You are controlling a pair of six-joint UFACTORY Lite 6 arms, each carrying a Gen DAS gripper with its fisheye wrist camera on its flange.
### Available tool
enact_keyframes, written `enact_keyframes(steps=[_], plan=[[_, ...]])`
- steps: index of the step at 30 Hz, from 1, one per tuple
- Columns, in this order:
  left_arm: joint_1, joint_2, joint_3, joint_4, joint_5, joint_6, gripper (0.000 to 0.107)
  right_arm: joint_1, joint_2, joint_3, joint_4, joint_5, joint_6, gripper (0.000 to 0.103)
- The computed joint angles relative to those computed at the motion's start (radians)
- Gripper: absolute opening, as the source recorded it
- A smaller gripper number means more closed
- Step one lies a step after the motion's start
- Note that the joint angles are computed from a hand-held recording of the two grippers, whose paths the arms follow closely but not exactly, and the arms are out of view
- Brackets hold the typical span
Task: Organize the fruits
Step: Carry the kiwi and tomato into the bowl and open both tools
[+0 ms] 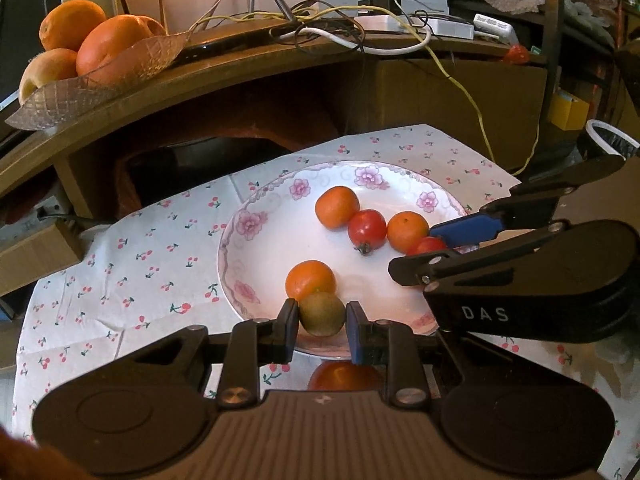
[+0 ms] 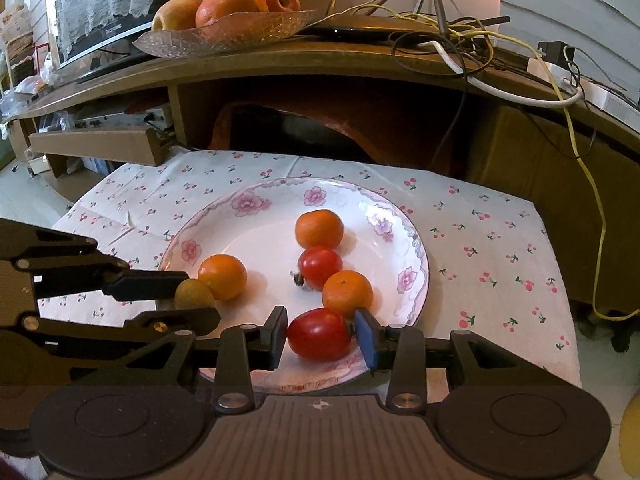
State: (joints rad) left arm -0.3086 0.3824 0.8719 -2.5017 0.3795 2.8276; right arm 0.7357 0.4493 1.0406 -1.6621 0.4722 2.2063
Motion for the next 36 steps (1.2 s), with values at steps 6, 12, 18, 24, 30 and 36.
enact_keyframes(steps=[6,12,18,24,30,36], plan=[[0.002,-0.01,-0.004,0.005,-0.001,-0.003,0.031,0.005,-0.007,-0.007,-0.014,0.014,0.027,0.039],[-0.009,-0.023,-0.01,-0.02,-0.003,0.028,0.031,0.008,-0.017,-0.015,-0.019,0.024,0.039,0.04],[-0.008,-0.04,-0.019,-0.007,-0.003,0.016,0.031,0.014,-0.032,-0.027,-0.009,0.038,0.04,0.04],[0.002,-0.069,-0.04,0.007,-0.001,0.006,0.032,0.031,-0.054,-0.038,0.014,0.064,0.028,0.043],[0.028,-0.115,-0.064,0.091,0.001,-0.071,0.036,0.059,-0.079,-0.052,0.03,0.085,0.021,0.045],[0.095,-0.158,-0.102,0.2,0.024,-0.146,0.036,0.099,-0.116,-0.08,0.044,0.091,0.026,0.045]])
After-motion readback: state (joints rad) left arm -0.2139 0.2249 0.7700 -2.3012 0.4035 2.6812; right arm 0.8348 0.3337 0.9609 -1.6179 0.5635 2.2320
